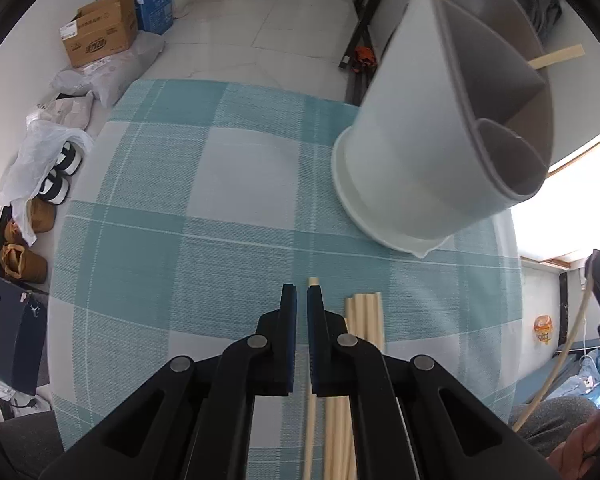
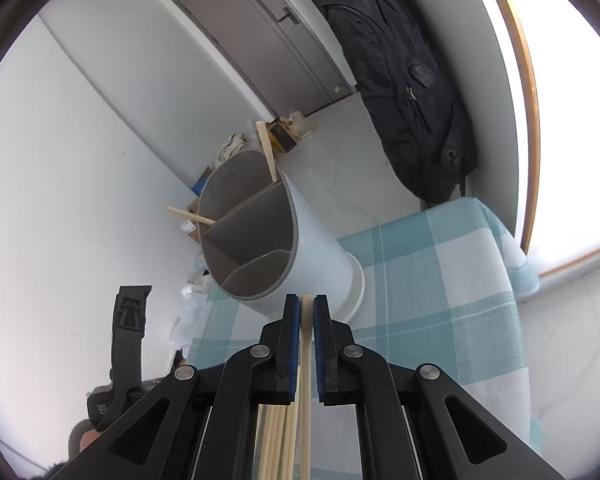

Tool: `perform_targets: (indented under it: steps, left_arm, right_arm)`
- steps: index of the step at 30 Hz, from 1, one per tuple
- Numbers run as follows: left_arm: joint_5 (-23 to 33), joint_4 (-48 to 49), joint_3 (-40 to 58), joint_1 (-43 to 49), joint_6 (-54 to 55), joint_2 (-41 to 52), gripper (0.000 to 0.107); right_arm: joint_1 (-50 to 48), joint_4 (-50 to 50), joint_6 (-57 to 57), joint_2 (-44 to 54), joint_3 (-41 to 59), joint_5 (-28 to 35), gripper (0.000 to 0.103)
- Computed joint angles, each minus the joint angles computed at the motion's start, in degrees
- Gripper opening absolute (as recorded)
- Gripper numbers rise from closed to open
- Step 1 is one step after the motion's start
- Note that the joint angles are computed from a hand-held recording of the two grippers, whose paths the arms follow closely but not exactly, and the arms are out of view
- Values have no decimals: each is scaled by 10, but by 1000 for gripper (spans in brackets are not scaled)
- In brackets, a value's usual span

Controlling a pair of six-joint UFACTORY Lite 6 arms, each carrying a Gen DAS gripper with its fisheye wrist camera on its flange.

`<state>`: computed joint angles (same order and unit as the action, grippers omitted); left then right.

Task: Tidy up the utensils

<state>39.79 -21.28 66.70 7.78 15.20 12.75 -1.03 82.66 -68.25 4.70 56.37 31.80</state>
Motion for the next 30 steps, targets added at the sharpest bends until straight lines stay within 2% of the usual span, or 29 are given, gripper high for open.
perform_targets:
  steps: [3, 6, 8, 11, 13, 15, 18, 20, 24, 30]
  left_arm:
    - [7, -4, 4, -2, 13, 10, 2]
    - [7, 12, 18, -11, 3, 19, 7]
    - [7, 27, 22, -20, -8, 26, 21]
    - [-4, 56, 33, -35, -32, 44, 22]
    - [-2, 114, 43, -51, -84, 61, 22]
    - [-17, 113, 38, -54, -80, 52, 22]
    - [-25, 157, 46, -65, -111, 65, 18]
    - [-32, 167, 48, -69, -111, 70, 3]
    - [-39, 126, 52, -48, -70, 73, 1]
    - [-71, 45, -11, -22, 2, -25, 1]
  right_arm:
    - [5, -1, 4, -3, -4, -3, 6]
    - [13, 3, 0, -7, -6, -10, 6]
    - [17, 4, -2, -6, -5, -13, 6]
    - [18, 6, -3, -3, -3, -14, 6]
    - [15, 6, -3, -2, -3, -12, 6]
    - [13, 5, -2, -3, -3, -11, 6]
    - [11, 4, -1, -4, -4, -10, 6]
    - [12, 1, 3, -3, -2, -10, 6]
    - [16, -2, 5, -5, 0, -14, 6]
    - [22, 25, -29, -15, -11, -22, 4]
